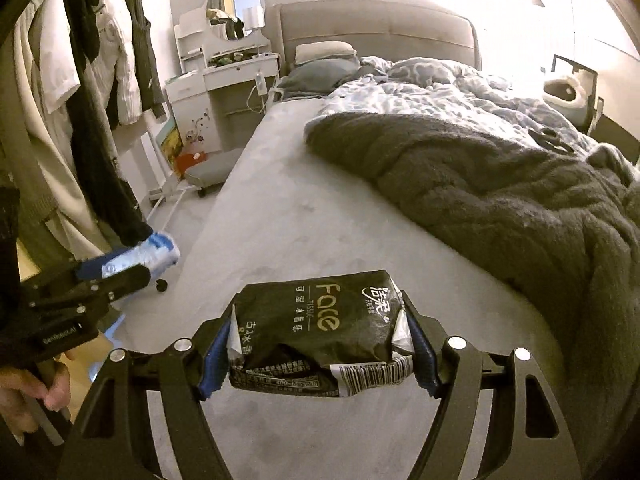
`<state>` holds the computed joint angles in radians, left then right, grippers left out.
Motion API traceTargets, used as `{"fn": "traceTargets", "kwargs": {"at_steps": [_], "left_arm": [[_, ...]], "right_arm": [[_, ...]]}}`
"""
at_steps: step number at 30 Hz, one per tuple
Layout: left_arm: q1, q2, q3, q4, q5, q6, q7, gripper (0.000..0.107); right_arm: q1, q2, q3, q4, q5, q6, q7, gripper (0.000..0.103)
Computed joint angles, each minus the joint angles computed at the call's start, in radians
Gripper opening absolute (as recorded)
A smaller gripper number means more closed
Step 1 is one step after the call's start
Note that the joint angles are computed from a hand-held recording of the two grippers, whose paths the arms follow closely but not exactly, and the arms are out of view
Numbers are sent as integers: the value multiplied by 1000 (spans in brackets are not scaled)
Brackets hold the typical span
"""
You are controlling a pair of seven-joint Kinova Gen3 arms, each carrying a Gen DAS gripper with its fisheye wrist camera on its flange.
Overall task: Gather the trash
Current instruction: 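Carry the tissue pack and Face wrapper in both tools over the black bin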
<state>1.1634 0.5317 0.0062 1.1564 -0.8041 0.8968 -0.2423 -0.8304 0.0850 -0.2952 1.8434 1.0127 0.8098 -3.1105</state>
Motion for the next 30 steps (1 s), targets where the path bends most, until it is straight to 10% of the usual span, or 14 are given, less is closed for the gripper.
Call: {"fn": "traceTargets", "kwargs": {"at_steps": [14,30], "left_arm": [[68,-117,76,235,-89,139,249,58],[-20,-232,215,428,-63,228,403,58]], "right_arm": [[-159,51,-55,-13,61,81,-175,74],[-274,161,-3,-127,34,35,-93,74]]}}
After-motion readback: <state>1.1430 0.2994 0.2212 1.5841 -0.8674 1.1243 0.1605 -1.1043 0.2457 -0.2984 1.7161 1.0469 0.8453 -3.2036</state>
